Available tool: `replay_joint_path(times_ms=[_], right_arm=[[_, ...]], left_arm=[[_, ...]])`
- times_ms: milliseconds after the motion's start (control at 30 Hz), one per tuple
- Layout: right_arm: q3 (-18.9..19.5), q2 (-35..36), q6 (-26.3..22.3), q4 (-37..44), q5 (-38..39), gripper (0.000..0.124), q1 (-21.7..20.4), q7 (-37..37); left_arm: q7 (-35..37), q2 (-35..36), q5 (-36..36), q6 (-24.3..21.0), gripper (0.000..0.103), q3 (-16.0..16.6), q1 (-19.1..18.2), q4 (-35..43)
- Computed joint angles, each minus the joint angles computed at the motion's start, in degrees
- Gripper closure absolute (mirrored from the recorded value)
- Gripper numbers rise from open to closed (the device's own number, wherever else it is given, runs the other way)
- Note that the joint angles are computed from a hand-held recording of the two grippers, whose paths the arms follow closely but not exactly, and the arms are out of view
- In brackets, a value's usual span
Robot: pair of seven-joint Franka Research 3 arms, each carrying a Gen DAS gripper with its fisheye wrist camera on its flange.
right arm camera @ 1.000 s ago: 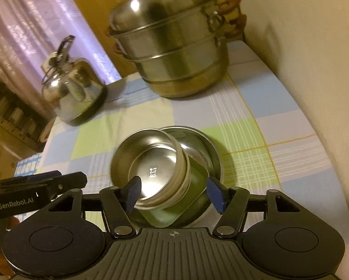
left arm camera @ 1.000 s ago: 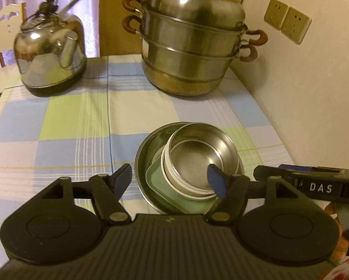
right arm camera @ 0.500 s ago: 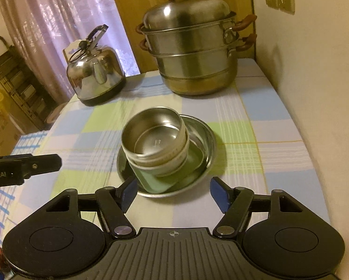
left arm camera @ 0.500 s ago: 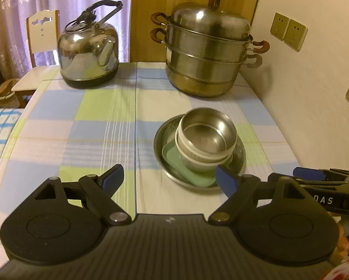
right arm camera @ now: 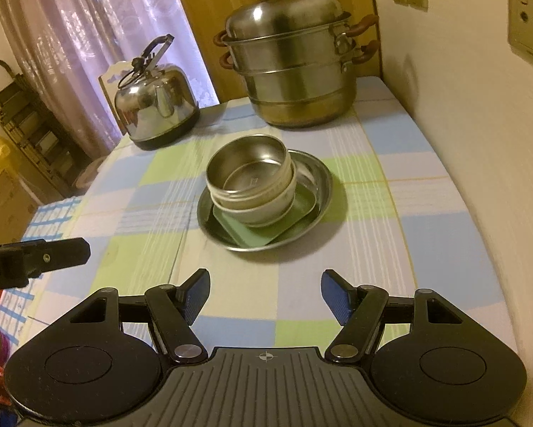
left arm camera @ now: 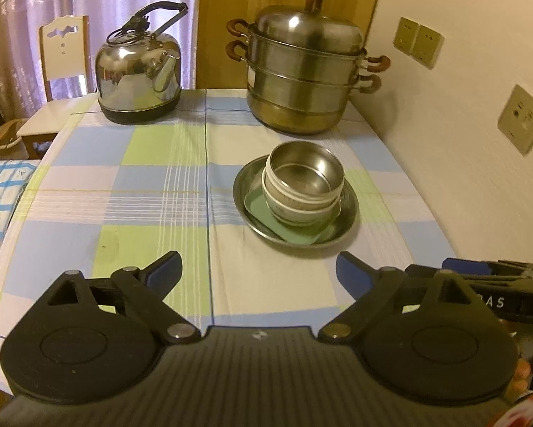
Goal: Organize plates and bowls
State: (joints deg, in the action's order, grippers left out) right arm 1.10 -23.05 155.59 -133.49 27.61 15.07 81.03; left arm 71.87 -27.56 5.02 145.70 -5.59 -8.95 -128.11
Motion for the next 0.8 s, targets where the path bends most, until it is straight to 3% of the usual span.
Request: replay_joint_path(times_ms=[300, 600, 800], right_arm=[[8.1, -6.9, -2.7, -5.1, -11.3, 0.055, -5.1, 17.1], [12.3, -11.9, -4.3, -8.3, -16.8, 0.055, -3.4, 29.5], [13.6, -13.3, -6.4, -9.0, -17.1, 0.055, 0.0, 35.9]], left_arm=[[8.9, -6.9, -3.5, -3.2, 0.011, 4.1, -2.2, -4.9], [16.2, -13.7, -5.5, -8.2, 0.011, 6.8, -1.7, -9.0], [21.1, -17.6, -7.0, -11.0, 0.011, 8.9, -1.5, -11.4]])
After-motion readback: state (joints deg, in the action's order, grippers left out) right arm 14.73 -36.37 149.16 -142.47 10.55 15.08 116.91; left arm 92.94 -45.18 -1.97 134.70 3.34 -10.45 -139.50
